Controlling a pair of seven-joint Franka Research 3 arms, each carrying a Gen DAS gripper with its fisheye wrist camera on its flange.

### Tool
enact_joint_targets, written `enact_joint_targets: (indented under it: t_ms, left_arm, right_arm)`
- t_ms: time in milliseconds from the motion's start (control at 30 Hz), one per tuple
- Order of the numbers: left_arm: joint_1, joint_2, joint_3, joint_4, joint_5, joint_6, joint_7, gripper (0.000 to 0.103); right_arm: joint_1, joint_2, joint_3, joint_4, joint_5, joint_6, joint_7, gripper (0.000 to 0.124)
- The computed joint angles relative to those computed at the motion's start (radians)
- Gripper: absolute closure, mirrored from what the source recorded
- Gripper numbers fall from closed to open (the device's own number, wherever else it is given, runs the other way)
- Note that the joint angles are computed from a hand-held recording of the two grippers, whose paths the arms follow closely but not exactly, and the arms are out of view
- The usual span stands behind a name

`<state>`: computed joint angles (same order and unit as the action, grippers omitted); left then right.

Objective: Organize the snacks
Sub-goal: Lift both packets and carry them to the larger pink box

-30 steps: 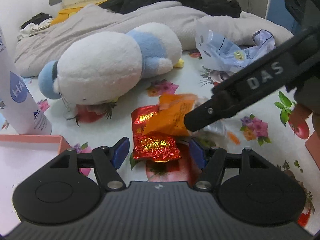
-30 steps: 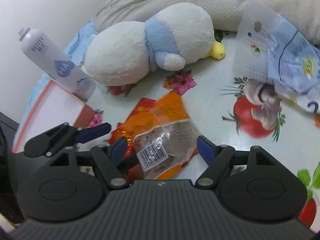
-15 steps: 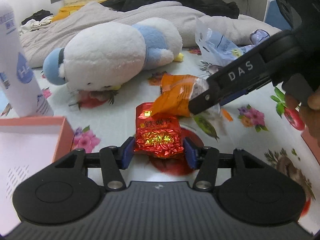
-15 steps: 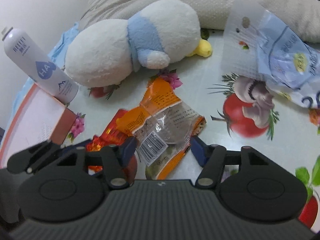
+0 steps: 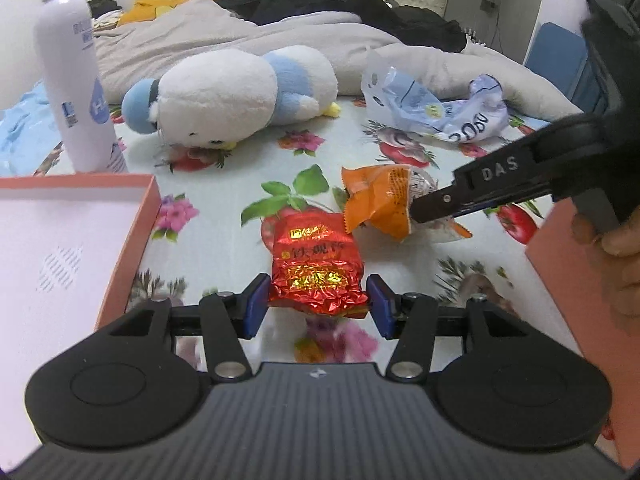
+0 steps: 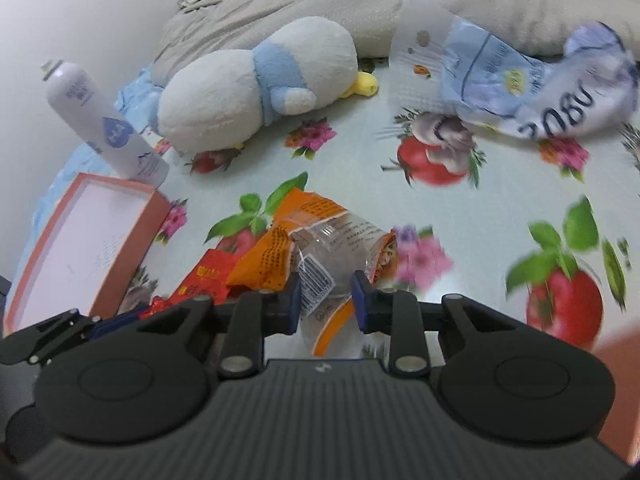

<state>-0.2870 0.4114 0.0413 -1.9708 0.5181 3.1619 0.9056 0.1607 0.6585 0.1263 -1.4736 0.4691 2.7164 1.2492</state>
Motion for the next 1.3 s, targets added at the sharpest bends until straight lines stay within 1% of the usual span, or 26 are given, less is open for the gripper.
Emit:
enact_joint_targets:
  t_ms: [33, 100, 167, 233, 300, 333, 367, 400, 467, 500, 567, 600, 633, 700, 800, 833, 867, 933, 1033, 1067, 1167, 1233, 1300]
  left_arm:
    - [0.000, -0.022, -0.005, -0.025, -0.006, -0.001, -0.008, 0.045]
    - [-0.026, -0.061, 0.019, -0.071, -0.004, 0.012, -0.045, 0.045]
    - [-0.078, -0.109, 0.067, -0.119, 0.020, 0.010, -0.100, 0.045]
    - [-0.128, -0.155, 0.117, -0.166, 0.069, 0.021, -0.172, 0.045]
    - [-0.163, -0.194, 0.153, -0.206, 0.116, 0.034, -0.248, 0.045]
    - [-0.167, -0.215, 0.156, -0.229, 0.131, 0.039, -0.278, 0.045]
    - [-0.169, -0.241, 0.155, -0.254, 0.143, 0.036, -0.309, 0.045]
    - [-0.180, -0.263, 0.165, -0.274, 0.173, 0.034, -0.347, 0.045]
    - [-0.198, -0.317, 0.180, -0.316, 0.250, 0.020, -0.431, 0.045]
    - [-0.191, -0.340, 0.167, -0.333, 0.261, 0.005, -0.440, 0.045]
    - [-0.185, -0.395, 0.148, -0.363, 0.336, -0.038, -0.492, 0.045]
    - [-0.176, -0.418, 0.134, -0.376, 0.353, -0.052, -0.502, 0.045]
    - [-0.166, -0.444, 0.119, -0.392, 0.363, -0.065, -0.514, 0.045]
    - [-0.146, -0.488, 0.093, -0.423, 0.355, -0.070, -0.511, 0.045]
    - [-0.113, -0.550, 0.048, -0.460, 0.353, -0.088, -0.513, 0.045]
    - [-0.102, -0.572, 0.033, -0.473, 0.351, -0.090, -0.515, 0.045]
    - [-0.091, -0.589, 0.017, -0.482, 0.348, -0.094, -0.517, 0.045]
    - [-0.069, -0.628, -0.015, -0.504, 0.339, -0.093, -0.522, 0.045]
    - [-0.046, -0.683, -0.056, -0.538, 0.302, -0.087, -0.511, 0.045]
    - [-0.037, -0.705, -0.071, -0.551, 0.291, -0.086, -0.508, 0.045]
    - [-0.024, -0.762, -0.105, -0.582, 0.242, -0.092, -0.482, 0.045]
    - [-0.049, -0.800, -0.101, -0.605, 0.186, -0.099, -0.442, 0.045]
    - [-0.046, -0.836, -0.126, -0.622, 0.161, -0.110, -0.420, 0.045]
  right_arm:
    - [-0.002, -0.035, 0.005, -0.054, 0.009, 0.031, -0.010, 0.095]
    - [0.002, -0.100, 0.006, -0.147, 0.023, 0.082, -0.017, 0.095]
    - [0.000, -0.172, 0.015, -0.250, 0.044, 0.143, -0.033, 0.095]
    - [-0.015, -0.244, 0.038, -0.348, 0.089, 0.193, -0.060, 0.095]
    - [-0.024, -0.319, 0.059, -0.453, 0.141, 0.263, -0.094, 0.095]
    - [-0.041, -0.357, 0.085, -0.505, 0.187, 0.296, -0.130, 0.095]
    - [-0.052, -0.386, 0.102, -0.541, 0.230, 0.311, -0.156, 0.095]
    - [-0.070, -0.425, 0.128, -0.584, 0.296, 0.324, -0.200, 0.095]
    - [-0.083, -0.492, 0.161, -0.655, 0.424, 0.354, -0.293, 0.095]
    - [-0.083, -0.524, 0.171, -0.689, 0.485, 0.372, -0.339, 0.095]
    - [-0.053, -0.579, 0.162, -0.753, 0.529, 0.410, -0.358, 0.095]
    - [-0.040, -0.601, 0.163, -0.776, 0.571, 0.431, -0.393, 0.095]
    - [-0.021, -0.622, 0.155, -0.804, 0.569, 0.447, -0.388, 0.095]
    - [0.011, -0.656, 0.144, -0.837, 0.638, 0.466, -0.443, 0.095]
    - [0.064, -0.704, 0.121, -0.891, 0.683, 0.512, -0.461, 0.095]
    - [0.084, -0.720, 0.106, -0.900, 0.718, 0.508, -0.477, 0.095]
    - [0.111, -0.738, 0.084, -0.907, 0.783, 0.502, -0.519, 0.095]
    - [0.165, -0.773, 0.054, -0.930, 0.859, 0.526, -0.572, 0.095]
    - [0.232, -0.821, 0.023, -0.971, 0.890, 0.582, -0.594, 0.095]
    - [0.222, -0.842, 0.040, -0.995, 0.865, 0.594, -0.560, 0.095]
    - [0.142, -0.902, 0.136, -1.053, 0.829, 0.617, -0.495, 0.095]
    - [0.070, -0.944, 0.210, -1.085, 0.818, 0.609, -0.457, 0.095]
    - [-0.002, -0.990, 0.283, -1.119, 0.802, 0.599, -0.413, 0.095]
